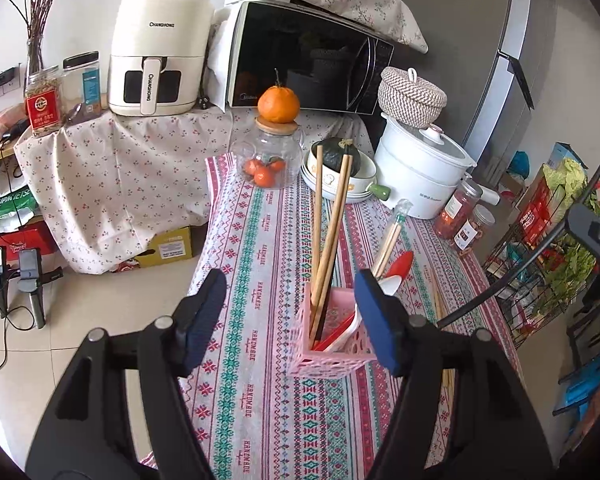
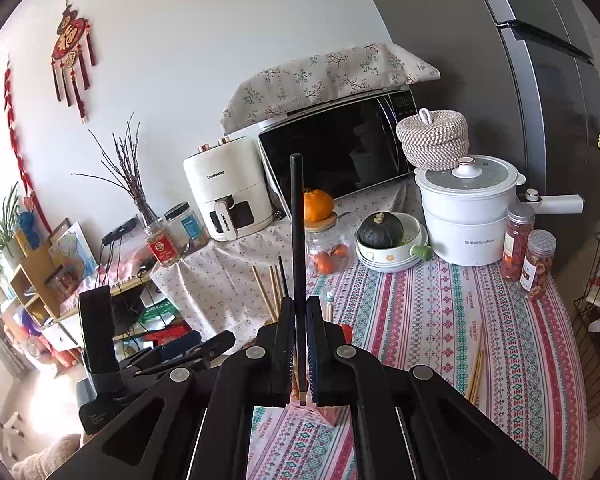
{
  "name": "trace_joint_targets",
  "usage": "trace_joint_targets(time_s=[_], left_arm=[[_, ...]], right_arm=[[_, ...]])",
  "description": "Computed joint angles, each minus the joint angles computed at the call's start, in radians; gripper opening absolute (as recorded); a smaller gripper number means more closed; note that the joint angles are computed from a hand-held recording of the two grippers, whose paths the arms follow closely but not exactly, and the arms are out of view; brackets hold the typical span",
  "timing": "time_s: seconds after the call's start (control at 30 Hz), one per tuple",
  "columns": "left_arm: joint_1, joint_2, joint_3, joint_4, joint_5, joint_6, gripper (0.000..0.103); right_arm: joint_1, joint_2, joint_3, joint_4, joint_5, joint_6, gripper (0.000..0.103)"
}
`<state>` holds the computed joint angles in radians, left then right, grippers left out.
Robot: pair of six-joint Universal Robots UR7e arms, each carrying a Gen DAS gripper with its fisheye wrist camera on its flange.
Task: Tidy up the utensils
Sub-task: 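Lower the black chopstick into the pink basket and open the right tool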
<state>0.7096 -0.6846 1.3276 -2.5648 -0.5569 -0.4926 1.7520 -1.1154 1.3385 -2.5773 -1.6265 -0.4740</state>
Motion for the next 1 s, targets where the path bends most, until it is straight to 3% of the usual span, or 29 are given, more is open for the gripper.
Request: trace_joint_targets(time_s=[0.37,0.63,1.0], left_arm=[[0.004,-0.104,0.118,0.141,-0.007,-0.072,0.07],[0.007,-0.123,0.135,0.143,-0.023,-0.068,0.07],[0.005,-0.124,0.138,0.13,-0.036,-0.048,0.07]], right_arm=[[0.028,0.091,-0.023,-0.056,-0.074,-0.014,0.006],[0.048,0.143,-0.037,-0.111,-0.145,-0.057,0.006],[0.051,0.217,-0.102,-0.05,-0.214,-0.054,0.006]])
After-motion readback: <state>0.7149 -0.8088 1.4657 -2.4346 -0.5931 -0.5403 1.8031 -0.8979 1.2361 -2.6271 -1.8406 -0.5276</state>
